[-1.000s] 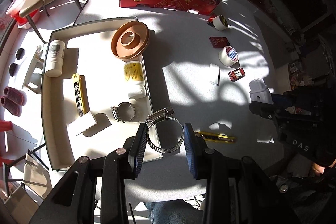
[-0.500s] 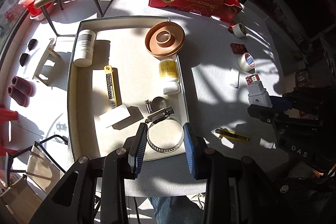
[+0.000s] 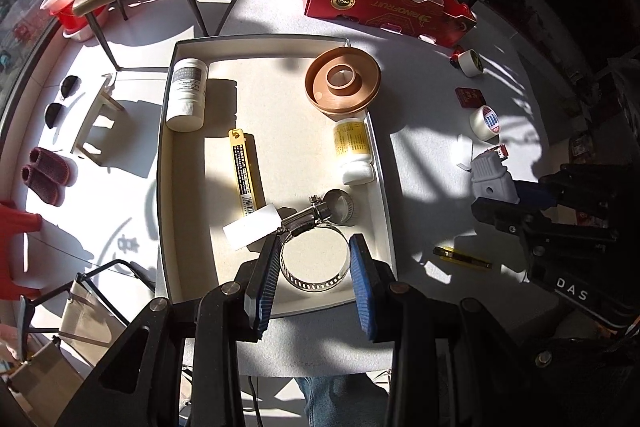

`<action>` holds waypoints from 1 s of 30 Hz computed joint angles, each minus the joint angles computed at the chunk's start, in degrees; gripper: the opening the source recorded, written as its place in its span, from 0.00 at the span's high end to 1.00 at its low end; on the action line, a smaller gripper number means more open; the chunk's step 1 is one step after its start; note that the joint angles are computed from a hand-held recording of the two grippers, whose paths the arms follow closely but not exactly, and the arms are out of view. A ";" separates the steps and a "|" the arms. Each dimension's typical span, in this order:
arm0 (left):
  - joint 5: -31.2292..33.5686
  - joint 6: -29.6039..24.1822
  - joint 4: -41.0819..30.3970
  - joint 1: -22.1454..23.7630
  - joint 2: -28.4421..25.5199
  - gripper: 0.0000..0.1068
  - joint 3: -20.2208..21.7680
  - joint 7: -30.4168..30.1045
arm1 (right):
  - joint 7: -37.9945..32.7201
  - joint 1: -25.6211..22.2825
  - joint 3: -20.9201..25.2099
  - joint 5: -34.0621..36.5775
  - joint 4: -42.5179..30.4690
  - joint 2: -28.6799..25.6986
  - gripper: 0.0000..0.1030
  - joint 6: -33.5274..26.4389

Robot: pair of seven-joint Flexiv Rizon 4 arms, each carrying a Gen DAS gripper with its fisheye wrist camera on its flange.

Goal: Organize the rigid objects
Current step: 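Carry the hose clamp and white plug over the white tray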

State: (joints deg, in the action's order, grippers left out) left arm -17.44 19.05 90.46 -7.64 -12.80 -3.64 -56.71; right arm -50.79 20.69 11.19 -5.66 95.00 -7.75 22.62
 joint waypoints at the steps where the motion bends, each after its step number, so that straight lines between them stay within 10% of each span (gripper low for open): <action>1: 0.14 0.03 -0.13 0.05 -0.08 0.65 0.03 0.13 | 0.16 0.08 -0.01 -0.08 -0.13 -0.17 0.80 0.15; 30: 1.08 0.32 -0.41 1.24 -0.34 0.65 0.62 0.28 | 0.58 1.34 0.00 -0.46 -2.79 -2.89 0.80 1.01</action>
